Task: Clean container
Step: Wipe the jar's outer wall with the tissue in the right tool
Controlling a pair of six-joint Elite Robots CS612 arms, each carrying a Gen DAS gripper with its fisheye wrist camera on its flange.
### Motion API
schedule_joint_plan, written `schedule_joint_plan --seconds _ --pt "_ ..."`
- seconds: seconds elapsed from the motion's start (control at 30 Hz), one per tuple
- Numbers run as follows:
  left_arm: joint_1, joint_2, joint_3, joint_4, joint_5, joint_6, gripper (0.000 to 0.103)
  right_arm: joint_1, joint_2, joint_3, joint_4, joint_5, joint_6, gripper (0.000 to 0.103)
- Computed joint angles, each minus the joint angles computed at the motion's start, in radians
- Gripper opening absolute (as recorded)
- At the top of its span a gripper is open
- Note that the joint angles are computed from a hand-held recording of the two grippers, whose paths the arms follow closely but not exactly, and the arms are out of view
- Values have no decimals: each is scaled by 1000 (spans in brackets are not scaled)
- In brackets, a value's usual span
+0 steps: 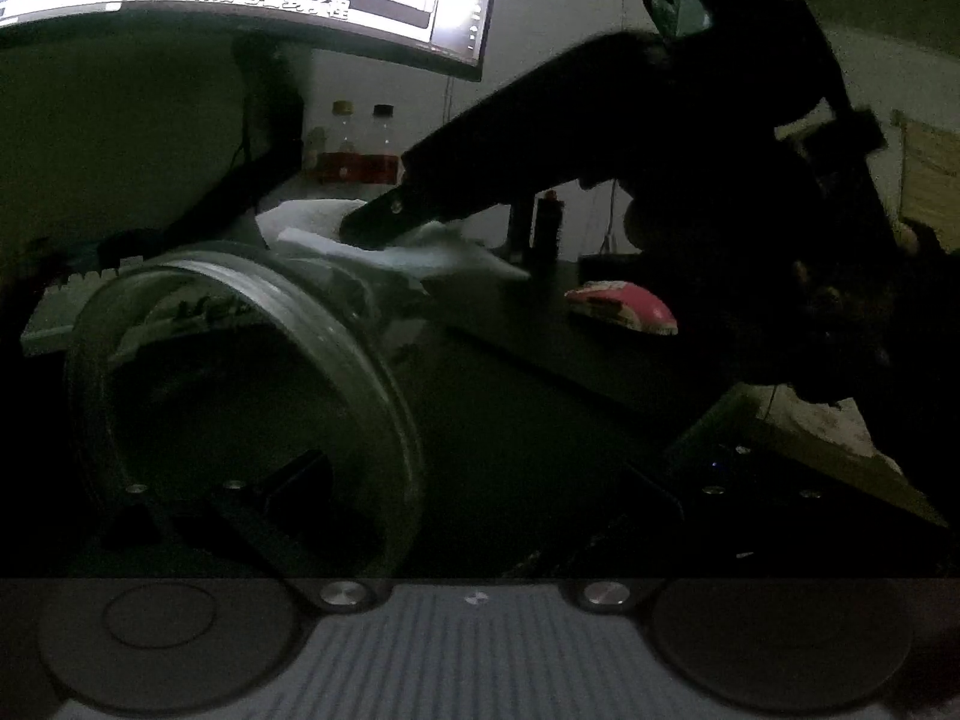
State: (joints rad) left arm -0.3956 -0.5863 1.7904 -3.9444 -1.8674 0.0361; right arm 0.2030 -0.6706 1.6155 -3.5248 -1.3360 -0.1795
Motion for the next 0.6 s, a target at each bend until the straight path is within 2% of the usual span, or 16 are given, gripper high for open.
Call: schedule_joint_plan --seconds 0.13,0.2,0.23,0.33,0.4,0.43,0.5,0.6 --pt "-9 -1 5 1 26 14 103 -7 -10 37 -34 183 -65 9" --pt "-10 0 7 0 27 29 103 -4 -8 35 -38 186 -88 9" --pt "-13 -1 9 0 35 36 103 -4 -5 31 -42 165 -91 9" --pt "-17 -4 15 2 46 55 103 2 8 8 -51 24 -59 9" --pt "-18 -6 17 6 44 65 103 -3 5 5 -32 -6 -1 9" --pt "-18 -6 17 6 46 66 103 -6 1 7 -24 -2 27 9" --pt "-18 -4 19 -3 46 48 103 -1 -3 18 -42 3 19 9" --pt "-23 3 15 -8 59 42 103 -13 -15 50 -64 168 -44 9"
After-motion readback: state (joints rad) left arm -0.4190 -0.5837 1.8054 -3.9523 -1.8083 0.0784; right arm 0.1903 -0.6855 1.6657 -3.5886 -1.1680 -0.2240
